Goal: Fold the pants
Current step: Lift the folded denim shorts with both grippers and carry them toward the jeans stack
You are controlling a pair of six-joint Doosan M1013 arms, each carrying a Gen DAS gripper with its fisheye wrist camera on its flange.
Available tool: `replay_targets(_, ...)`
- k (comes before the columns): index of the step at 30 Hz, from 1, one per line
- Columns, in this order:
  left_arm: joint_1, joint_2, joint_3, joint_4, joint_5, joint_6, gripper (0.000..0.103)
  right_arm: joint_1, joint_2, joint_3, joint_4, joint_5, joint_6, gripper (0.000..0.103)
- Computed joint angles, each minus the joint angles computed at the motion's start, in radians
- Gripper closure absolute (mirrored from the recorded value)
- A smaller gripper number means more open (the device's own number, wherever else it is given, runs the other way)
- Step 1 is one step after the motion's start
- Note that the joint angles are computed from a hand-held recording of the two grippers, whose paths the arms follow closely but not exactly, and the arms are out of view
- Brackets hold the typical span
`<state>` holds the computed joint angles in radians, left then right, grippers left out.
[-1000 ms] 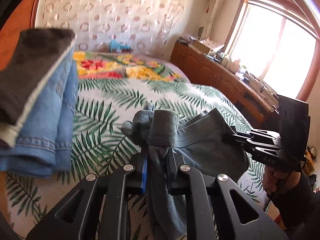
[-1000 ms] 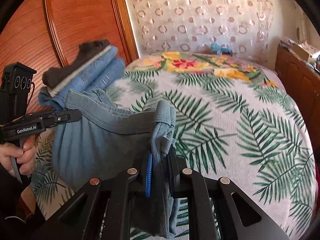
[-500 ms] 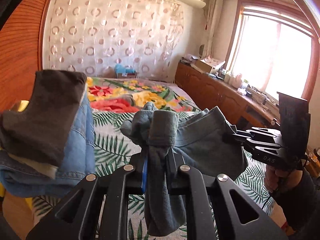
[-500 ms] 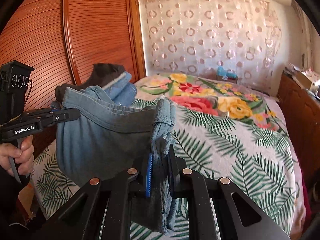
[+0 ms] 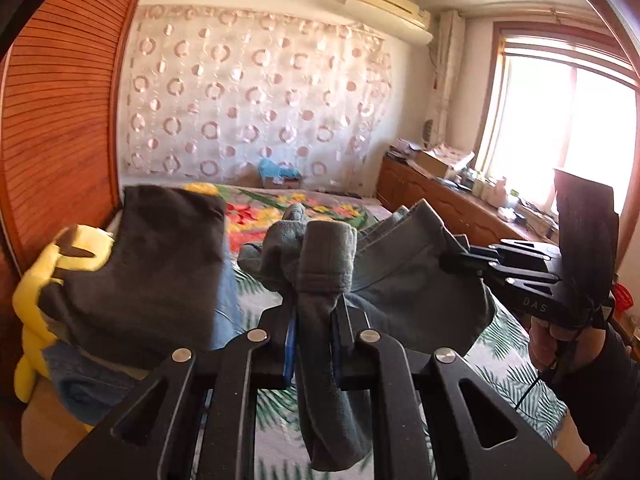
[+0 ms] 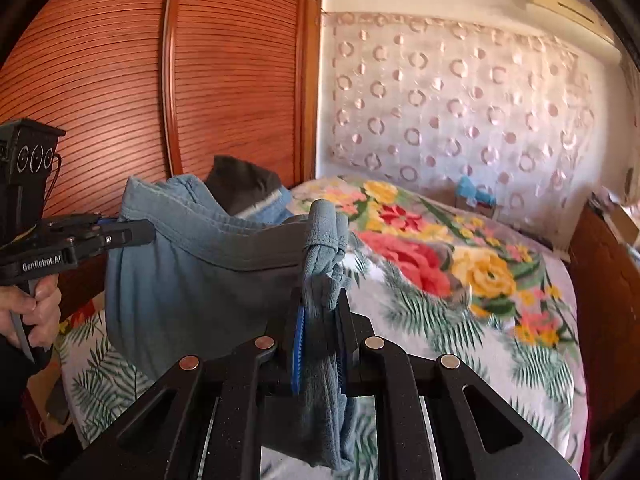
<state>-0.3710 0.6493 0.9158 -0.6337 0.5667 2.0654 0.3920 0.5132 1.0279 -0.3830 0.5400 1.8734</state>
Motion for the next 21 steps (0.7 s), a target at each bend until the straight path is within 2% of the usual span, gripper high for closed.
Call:
replay_targets(7, 0.022, 0.021, -0.046, 0.082, -0.064, -0.084, 0.088, -0.01, 0.1, -0.175, 0.098, 0.009, -0.171, 0.09)
replay_targets(16, 0.041, 0.054, -0.106, 0.142, -0.084, -0.159, 0.088, -0.037, 0.232, -0.384, 0.248, 0.042, -0.386, 0.09)
replay_targets(21, 0.05, 0.047, -0.09, 0.174, -0.125, -0.202, 0.088, -0.052, 0.314, -0.536, 0.344, 0.097, -0.498, 0.09)
